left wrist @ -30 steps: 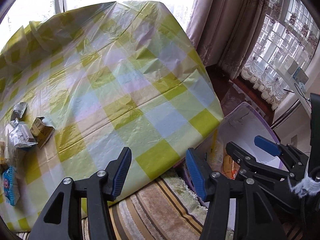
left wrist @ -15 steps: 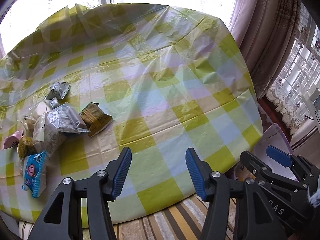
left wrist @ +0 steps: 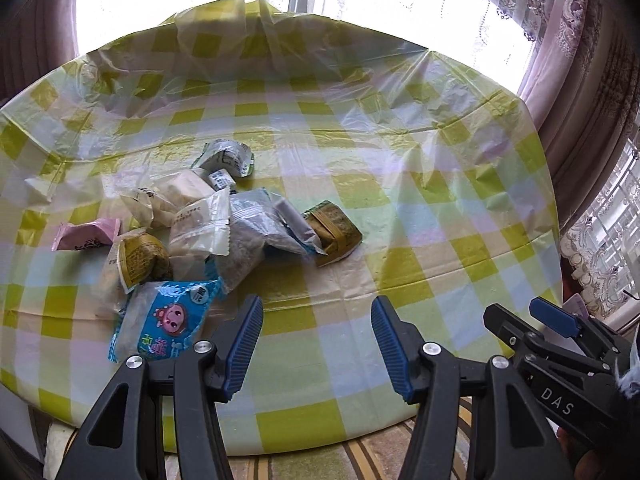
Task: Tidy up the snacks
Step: 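Move both open tools back over the snack pile, then close the right tool on the yellow-green packet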
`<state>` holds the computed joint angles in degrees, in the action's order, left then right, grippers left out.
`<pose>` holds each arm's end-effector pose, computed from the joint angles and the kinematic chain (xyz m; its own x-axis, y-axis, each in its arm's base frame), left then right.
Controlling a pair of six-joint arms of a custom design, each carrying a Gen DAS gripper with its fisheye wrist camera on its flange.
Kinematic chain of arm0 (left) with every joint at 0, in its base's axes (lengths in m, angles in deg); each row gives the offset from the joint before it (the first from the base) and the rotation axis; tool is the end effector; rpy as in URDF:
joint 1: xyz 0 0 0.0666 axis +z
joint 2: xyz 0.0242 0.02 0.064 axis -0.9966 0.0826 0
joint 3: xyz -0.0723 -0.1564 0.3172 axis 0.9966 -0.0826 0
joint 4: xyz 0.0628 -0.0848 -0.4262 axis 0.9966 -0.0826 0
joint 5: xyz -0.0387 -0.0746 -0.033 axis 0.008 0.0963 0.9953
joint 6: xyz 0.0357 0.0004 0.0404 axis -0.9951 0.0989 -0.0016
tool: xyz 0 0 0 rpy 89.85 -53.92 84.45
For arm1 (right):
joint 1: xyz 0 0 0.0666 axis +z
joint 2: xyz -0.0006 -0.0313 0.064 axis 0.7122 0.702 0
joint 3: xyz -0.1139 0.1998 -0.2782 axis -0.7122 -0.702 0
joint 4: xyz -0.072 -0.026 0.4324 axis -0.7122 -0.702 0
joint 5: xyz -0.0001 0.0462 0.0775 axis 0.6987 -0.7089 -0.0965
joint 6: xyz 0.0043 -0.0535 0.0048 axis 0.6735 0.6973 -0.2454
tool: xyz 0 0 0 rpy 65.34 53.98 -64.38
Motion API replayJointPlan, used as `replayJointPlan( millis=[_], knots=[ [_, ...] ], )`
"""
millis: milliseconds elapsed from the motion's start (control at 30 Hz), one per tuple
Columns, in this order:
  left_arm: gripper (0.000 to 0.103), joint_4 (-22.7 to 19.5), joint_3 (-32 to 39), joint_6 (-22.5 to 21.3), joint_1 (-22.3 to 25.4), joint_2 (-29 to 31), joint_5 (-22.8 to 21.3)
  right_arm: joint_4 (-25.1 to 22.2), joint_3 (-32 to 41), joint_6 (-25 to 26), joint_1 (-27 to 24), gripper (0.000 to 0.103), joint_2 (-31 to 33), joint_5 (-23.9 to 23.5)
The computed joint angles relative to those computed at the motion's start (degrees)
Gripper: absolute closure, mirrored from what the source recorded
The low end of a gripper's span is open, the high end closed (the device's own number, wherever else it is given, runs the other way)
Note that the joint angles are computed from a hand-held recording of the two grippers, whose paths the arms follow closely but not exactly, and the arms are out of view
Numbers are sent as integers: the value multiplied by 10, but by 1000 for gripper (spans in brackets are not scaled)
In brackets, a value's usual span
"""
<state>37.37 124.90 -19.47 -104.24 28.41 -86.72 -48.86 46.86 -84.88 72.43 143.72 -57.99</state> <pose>0.5012 -0.1744 0.3699 -0.7951 0.0706 -0.6023 0.2000 0.9682 -0.1505 0.4695 0.2267 0.3719 -0.8164 0.1823 -0.5480 0.1870 0.9812 0.0478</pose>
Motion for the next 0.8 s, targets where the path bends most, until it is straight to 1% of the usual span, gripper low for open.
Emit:
replayJointPlan(
  millis=[67, 233, 367, 567, 733, 800],
  knots=[
    [46, 9, -12, 9, 19, -12, 4, 8, 10, 6, 6, 33, 12, -3],
    [46, 31, -40, 52, 75, -37, 17, 28, 32, 13, 17, 33, 39, -19],
    [46, 41, -49, 75, 114, -39, 33, 36, 55, 22, 26, 33, 63, -24],
    [46, 42, -43, 83, 156, -17, 76, 39, 96, 43, 34, 33, 105, -29],
    [46, 38, -36, 88, 171, 3, 101, 37, 131, 51, 36, 33, 140, -33],
    [46, 35, -30, 82, 172, 11, 110, 38, 145, 54, 36, 33, 154, -34]
  ],
)
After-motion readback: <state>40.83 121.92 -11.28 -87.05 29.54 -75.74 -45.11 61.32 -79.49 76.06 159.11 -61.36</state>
